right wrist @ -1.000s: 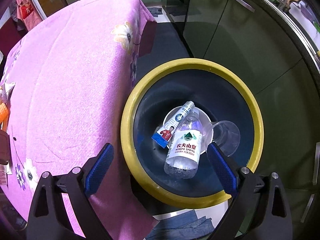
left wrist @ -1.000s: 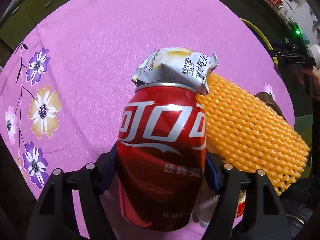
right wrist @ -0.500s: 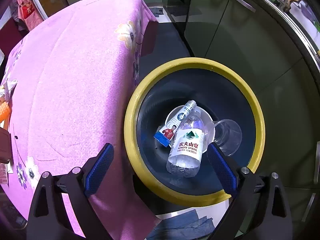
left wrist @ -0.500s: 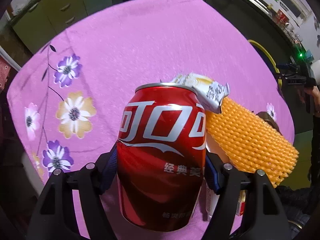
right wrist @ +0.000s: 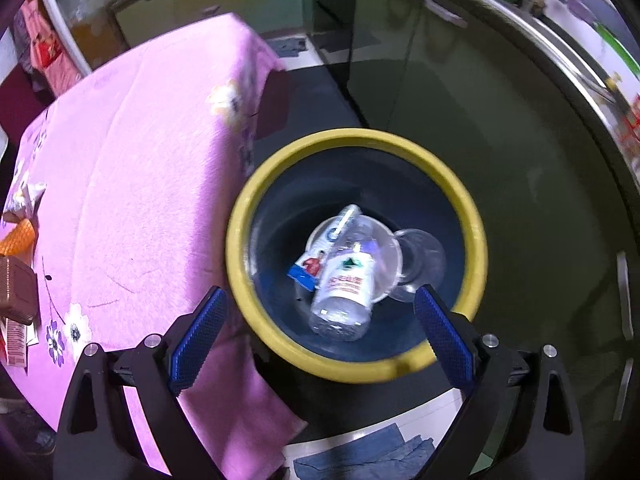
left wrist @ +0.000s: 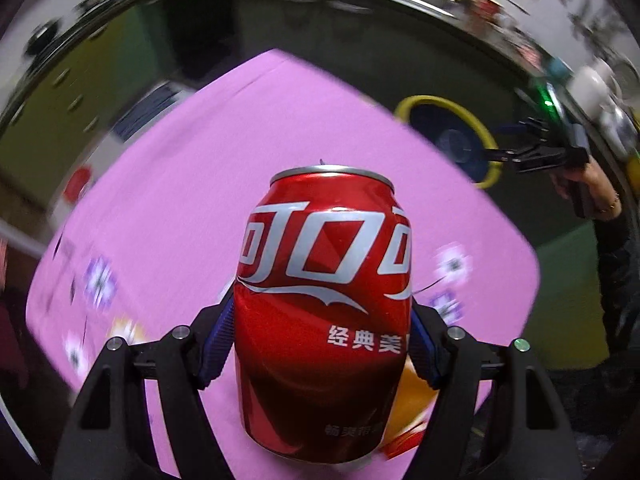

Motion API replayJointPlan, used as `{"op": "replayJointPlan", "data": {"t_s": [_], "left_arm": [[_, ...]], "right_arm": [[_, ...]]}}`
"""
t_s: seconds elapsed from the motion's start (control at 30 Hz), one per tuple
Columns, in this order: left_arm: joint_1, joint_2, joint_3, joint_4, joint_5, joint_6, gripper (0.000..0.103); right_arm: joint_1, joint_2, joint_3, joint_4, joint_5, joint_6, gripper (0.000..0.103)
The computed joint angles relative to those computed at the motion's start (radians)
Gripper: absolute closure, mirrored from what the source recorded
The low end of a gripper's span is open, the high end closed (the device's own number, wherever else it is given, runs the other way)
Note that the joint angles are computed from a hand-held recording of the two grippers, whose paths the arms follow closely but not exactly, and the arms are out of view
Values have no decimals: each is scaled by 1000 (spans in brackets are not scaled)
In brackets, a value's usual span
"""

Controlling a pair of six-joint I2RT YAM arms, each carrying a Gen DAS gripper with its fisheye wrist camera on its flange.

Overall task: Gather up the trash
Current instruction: 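Carry the cola can over the bin and open the left gripper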

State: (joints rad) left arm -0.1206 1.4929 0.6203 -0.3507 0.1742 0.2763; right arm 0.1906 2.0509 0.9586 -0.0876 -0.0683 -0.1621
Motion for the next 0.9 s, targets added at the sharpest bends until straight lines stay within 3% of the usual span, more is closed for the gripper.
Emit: {"op": "replayJointPlan", "data": {"t_s": [0.17, 0.37, 0.57, 0.7, 0.83, 0.9], "left_arm": [[-258, 188, 246, -55, -5, -83, 34], [-446, 579, 679, -145, 4, -123, 34], [-514, 956, 1143, -271, -13, -154, 34], [-533, 1243, 1561, -449, -19, -197, 34], [-544, 1391, 1794, -545, -34, -220, 31], [-547, 1379, 1781, -520, -27, -228, 29]], "right_arm": [[-114, -96, -111, 45, -40, -31, 10], [-249, -170, -207, 78, -102, -86, 10], [-373, -202, -287, 112, -167, -145, 10], [-440, -211, -326, 129, -194, -174, 9], [-479, -205, -349, 146, -187, -191, 9], [-486, -201, -349, 144, -188, -191, 9]]}}
